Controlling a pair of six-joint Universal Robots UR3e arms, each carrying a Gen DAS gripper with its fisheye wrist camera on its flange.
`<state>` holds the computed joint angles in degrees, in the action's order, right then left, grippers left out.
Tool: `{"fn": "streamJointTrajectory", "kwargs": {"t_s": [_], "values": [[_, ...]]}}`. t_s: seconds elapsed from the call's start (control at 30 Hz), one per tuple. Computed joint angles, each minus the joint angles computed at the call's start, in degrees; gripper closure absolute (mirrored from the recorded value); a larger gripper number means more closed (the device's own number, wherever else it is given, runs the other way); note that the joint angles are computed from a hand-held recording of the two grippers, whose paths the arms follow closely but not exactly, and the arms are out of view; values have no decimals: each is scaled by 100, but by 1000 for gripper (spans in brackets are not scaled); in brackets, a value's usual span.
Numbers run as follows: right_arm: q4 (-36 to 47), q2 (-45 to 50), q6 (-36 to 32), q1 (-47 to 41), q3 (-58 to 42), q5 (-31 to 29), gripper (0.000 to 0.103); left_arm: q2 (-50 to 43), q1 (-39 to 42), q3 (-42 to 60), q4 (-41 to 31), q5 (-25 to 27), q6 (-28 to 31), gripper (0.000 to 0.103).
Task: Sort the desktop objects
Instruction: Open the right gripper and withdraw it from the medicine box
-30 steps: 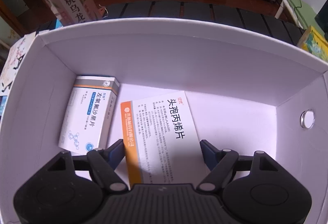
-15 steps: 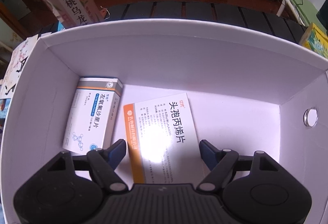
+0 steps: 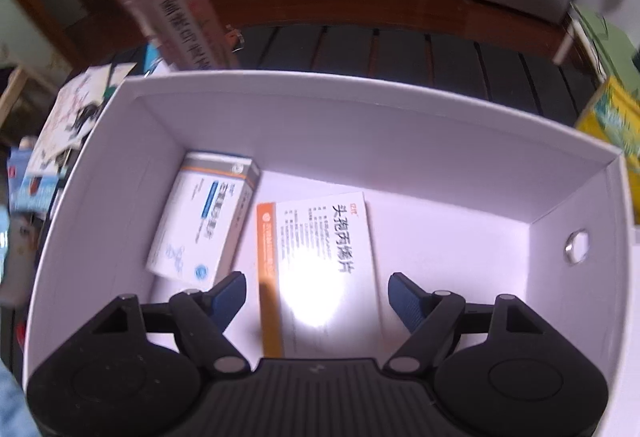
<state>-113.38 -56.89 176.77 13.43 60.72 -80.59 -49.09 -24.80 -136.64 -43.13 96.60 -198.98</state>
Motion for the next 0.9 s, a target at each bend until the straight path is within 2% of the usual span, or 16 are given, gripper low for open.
{"fn": "streamJointTrajectory", "kwargs": {"t_s": [0.17,0.47,0.5,0.57,0.73,0.9], "values": [[84,-464,-564,-209,425,46,26,-59,-144,53,-8,150,-70,0],[384,-808,-1517,-255,797,-241,28,-128,-232,95,-10,237,-88,0],[384,-803,-1560,-238,811,-260,29,-137,-236,101,-16,243,-91,0],[499,-778,-1650,-241,773,-229,38,-119,-218,92,-16,225,-88,0],[599,-695,-1897,-154,719,-317,41,-125,-177,90,-29,185,-77,0],[682,-497,-2057,-17,584,-631,49,-155,-186,104,-39,180,-68,0]]}}
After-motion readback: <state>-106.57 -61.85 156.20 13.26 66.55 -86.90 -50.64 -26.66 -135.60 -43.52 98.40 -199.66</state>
